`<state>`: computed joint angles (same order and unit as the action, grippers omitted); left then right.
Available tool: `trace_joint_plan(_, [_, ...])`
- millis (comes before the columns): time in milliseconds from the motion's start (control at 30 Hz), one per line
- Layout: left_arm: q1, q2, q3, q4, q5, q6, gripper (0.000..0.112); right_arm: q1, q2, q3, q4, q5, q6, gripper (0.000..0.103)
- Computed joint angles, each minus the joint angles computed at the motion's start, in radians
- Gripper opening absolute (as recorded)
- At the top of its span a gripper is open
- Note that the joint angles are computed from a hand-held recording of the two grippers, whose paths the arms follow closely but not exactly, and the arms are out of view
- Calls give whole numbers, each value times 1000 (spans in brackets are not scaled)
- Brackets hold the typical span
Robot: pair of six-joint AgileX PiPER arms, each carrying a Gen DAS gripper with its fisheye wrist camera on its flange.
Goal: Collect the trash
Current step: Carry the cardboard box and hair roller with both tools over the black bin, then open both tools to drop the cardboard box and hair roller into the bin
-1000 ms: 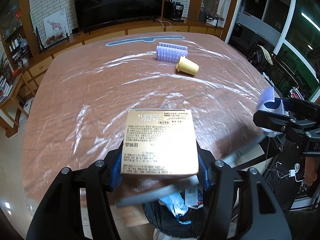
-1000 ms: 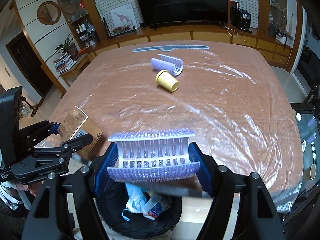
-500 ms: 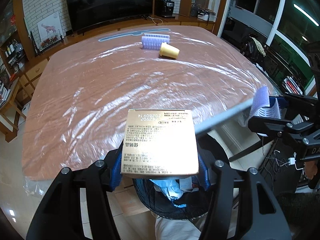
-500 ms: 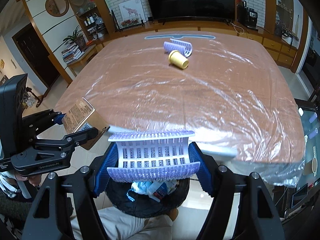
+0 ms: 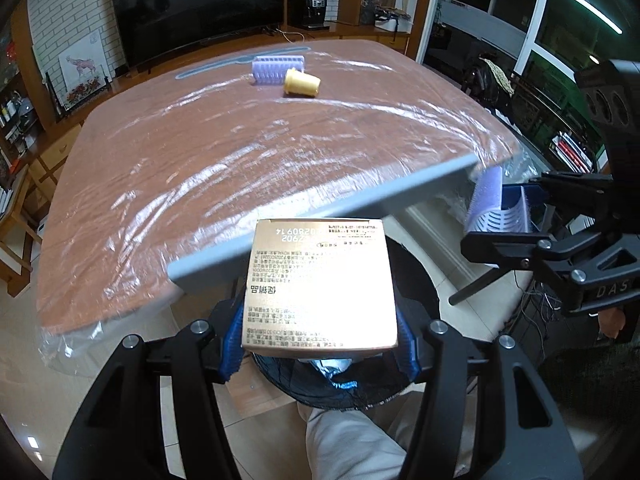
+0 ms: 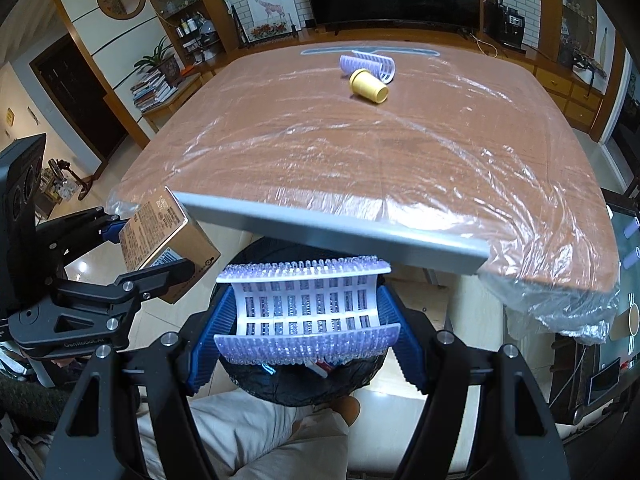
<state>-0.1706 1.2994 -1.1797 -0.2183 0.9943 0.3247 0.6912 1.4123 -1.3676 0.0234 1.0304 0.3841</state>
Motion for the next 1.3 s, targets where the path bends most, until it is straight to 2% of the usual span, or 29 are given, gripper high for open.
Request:
trace_joint_plan(533, [-24,-15,128,44,-24,-16,59,46,2,92,14,-10,7,71])
trace_joint_plan(1300, [-56,74,189,120,-90,-64,59,43,110,109,-12,-74,17,71])
